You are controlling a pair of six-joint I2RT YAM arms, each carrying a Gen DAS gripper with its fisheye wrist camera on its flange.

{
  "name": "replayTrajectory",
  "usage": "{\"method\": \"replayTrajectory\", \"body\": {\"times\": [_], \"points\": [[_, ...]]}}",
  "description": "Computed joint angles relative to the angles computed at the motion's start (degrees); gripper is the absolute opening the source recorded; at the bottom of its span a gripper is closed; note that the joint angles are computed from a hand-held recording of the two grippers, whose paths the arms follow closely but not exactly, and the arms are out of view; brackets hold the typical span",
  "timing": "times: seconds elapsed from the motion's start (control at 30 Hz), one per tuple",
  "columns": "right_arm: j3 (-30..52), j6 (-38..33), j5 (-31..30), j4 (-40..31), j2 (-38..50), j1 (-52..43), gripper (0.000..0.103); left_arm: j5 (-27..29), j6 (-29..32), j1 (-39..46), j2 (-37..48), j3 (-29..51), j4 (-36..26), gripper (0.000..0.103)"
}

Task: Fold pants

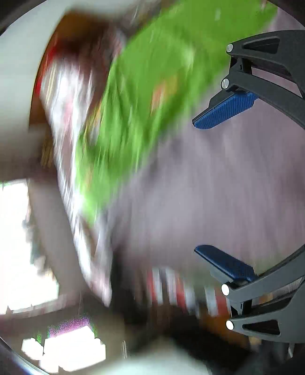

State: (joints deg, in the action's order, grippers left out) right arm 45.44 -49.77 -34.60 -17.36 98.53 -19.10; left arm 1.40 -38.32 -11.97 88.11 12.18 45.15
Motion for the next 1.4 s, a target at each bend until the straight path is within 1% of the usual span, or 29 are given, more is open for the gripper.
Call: {"method": "replayTrajectory", "body": {"times": [0.03, 0.07, 0.1, 0.13, 0.2, 0.27, 0.33, 0.37, 0.4, 0.43, 0.47, 0.5, 0.53, 0.6, 0.63, 0.73, 0.77, 0.8, 0.87, 0.93, 1.07, 1.13, 1.17, 1.2, 1.27, 1.3, 1.33, 1.37, 1.4], "points": [[2.4, 1.5, 3.6, 1.5, 3.8, 0.8, 0.089, -1.1, 0.5, -1.4, -4.0, 0.2, -2.7, 0.015], [3.8, 2.1, 7.0, 3.0, 7.3, 2.0, 0.092, -1.9, 0.9, -2.5, -6.9, 0.5, -4.9, 0.015], [2.3, 0.9, 7.0, 8.0, 8.9, 2.2, 0.092, -2.7, 1.3, -3.6, -9.6, 1.0, -7.1, 0.015], [1.9, 0.3, 6.7, 9.0, 8.9, 2.2, 0.091, -3.8, 1.7, -5.1, -12.6, 1.9, -9.8, 0.015], [2.6, 2.8, 9.3, 6.1, 6.9, 2.4, 0.091, -5.7, 2.7, -7.6, -15.7, 4.1, -14.2, 0.015], [0.9, 2.6, 4.7, 3.6, 3.0, 0.9, 0.092, -7.3, 3.4, -10.4, -17.6, 6.4, -17.7, 0.015], [0.5, 0.0, -1.2, -3.3, 1.1, -0.5, 0.093, -9.4, 4.7, -13.8, -19.0, 9.0, -20.7, 0.015], [-0.3, -1.6, -2.0, -5.5, 0.8, -0.7, 0.093, -11.1, 5.8, -16.4, -19.5, 10.6, -22.2, 0.015], [-2.6, -2.6, 0.1, -5.2, 0.4, 1.4, 0.093, -11.9, 6.4, -17.9, -19.6, 11.8, -23.0, 0.015], [-5.8, -3.7, 3.1, -2.4, -0.4, 3.2, 0.095, -13.6, 7.5, -20.9, -19.7, 14.0, -24.1, 0.015], [-11.6, -4.4, 6.5, 4.7, -3.4, 5.1, 0.097, -14.8, 8.1, -22.8, -19.5, 15.2, -24.6, 0.015], [-16.0, -5.7, 6.2, 10.1, -6.7, 5.2, 0.097, -15.7, 9.0, -25.3, -18.8, 17.4, -25.2, 0.015], [-17.5, -3.9, 7.1, 11.2, -8.5, 5.6, 0.097, -16.0, 9.6, -26.8, -18.1, 19.1, -25.7, 0.015], [-16.9, -2.3, 8.0, 7.9, -11.9, 4.5, 0.097, -16.7, 10.9, -29.7, -16.4, 22.2, -26.3, 0.015], [-17.2, -3.7, 6.4, 6.8, -13.5, 2.6, 0.097, -17.0, 11.7, -31.7, -15.3, 24.1, -26.7, 0.015], [-16.7, -14.3, 1.7, -2.6, -15.1, -6.5, 0.097, -16.7, 12.5, -36.3, -11.5, 28.5, -25.8, 0.015], [-15.6, -17.4, -2.1, -6.5, -16.1, -13.6, 0.097, -16.4, 12.8, -37.8, -10.0, 30.0, -25.5, 0.015], [-11.6, -22.4, -5.0, -17.1, -15.7, -20.8, 0.097, -16.0, 13.0, -39.2, -8.4, 31.4, -25.0, 0.015], [-0.3, -29.2, -12.7, -32.4, -6.7, -35.2, 0.097, -14.6, 13.1, -42.9, -4.0, 34.8, -23.4, 0.015], [12.5, -31.3, -18.3, -43.6, 3.2, -47.1, 0.097, -13.4, 13.7, -47.2, 2.3, 39.5, -21.8, 0.015], [25.4, -17.2, -23.3, -40.8, 10.6, -60.5, 0.097, -12.5, 16.7, -55.1, 18.6, 53.6, -24.8, 0.014], [32.3, -11.2, -26.3, -42.2, 16.0, -65.4, 0.097, -11.2, 17.8, -58.0, 30.0, 64.6, -30.8, 0.014], [34.7, -9.5, -27.1, -43.0, 18.1, -67.3, 0.097, -7.7, 16.7, -58.4, 35.8, 70.3, -34.4, 0.014], [36.7, -7.1, -27.5, -43.0, 19.9, -68.9, 0.097, -4.2, 15.7, -58.6, 41.6, 77.5, -41.0, 0.014], [38.3, -4.5, -26.5, -42.0, 21.6, -70.4, 0.097, 2.6, 17.0, -59.3, 51.4, 86.4, -47.2, 0.015], [37.6, -3.0, -25.7, -40.1, 21.4, -70.6, 0.097, 3.6, 16.9, -59.5, 52.1, 86.5, -47.6, 0.016], [38.1, -3.3, -25.2, -40.4, 22.0, -70.7, 0.097, 4.0, 16.6, -59.4, 50.6, 83.7, -45.4, 0.019], [39.8, -5.6, -24.6, -42.9, 23.3, -71.1, 0.097, 5.9, 16.2, -58.7, 48.1, 79.7, -42.4, 0.032], [39.1, -7.4, -23.6, -43.9, 23.1, -70.6, 0.097, 7.9, 15.2, -57.7, 44.3, 72.7, -35.8, 0.043]]}}
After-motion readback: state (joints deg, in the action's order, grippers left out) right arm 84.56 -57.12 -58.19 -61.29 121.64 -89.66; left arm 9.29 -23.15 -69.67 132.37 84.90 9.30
